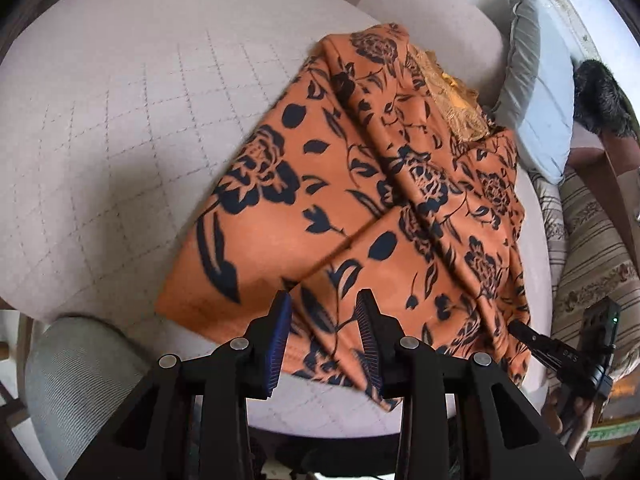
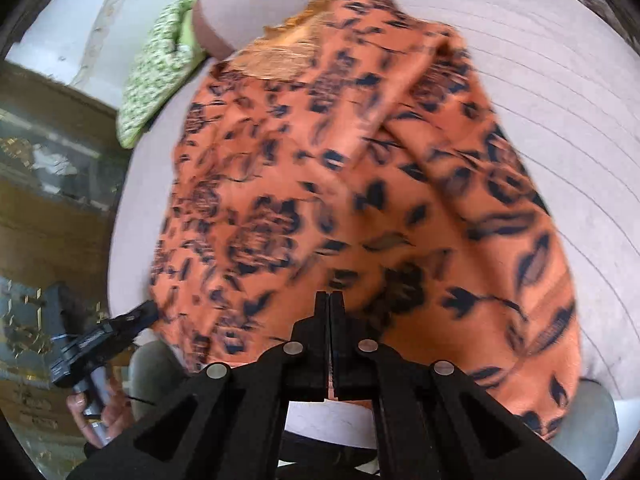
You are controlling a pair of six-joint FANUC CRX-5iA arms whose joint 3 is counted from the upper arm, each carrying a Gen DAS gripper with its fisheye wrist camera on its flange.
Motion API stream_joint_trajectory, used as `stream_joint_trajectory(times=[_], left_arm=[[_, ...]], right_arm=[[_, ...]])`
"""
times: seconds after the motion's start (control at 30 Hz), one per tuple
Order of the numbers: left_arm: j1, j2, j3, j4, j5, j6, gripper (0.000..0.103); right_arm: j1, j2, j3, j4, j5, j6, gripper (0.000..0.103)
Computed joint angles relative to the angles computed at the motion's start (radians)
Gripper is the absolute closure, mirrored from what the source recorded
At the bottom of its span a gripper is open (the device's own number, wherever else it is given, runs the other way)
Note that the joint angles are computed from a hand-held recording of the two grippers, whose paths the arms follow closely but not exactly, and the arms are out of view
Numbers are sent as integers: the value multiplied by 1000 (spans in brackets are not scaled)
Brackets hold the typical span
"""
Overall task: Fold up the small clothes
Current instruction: 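Grasp the hem with left tool while right tool grasps it, lift toward collar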
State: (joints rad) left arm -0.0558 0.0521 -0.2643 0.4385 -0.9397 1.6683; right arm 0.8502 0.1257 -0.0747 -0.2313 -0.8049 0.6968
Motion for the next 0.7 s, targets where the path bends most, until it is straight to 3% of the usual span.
stream_joint_trajectory(times=[0.07,0.17,0.2,0.33,0.4,0.53,0.63,0.7], left_arm=[[-4,-3,9,-20,-16,13,70],[-10,-6,6,-9,-18,2,70],[-17,-7,2,10,-9,-9,70],[-62,14,10,98,23,-56,66],[-104,42,17,185,34,-117,64],[-192,133,48,348,3,-235,61],[-229,207,106,360,-27,-218,61],[-246,253,150,345,-34,-190,61]], right_arm=[[-6,-18,-35,-10,49,-20,89],[-5,-67,-99,-3,151,-67,42],[-8,-68,-104,10,158,-90,40],[-38,-15,-58,-13,132,-84,41],[-55,27,-28,-28,114,-100,49],[-67,25,-30,-66,119,-69,53],[-66,23,-35,-46,99,-91,64],[-70,16,-48,-36,112,-110,63]])
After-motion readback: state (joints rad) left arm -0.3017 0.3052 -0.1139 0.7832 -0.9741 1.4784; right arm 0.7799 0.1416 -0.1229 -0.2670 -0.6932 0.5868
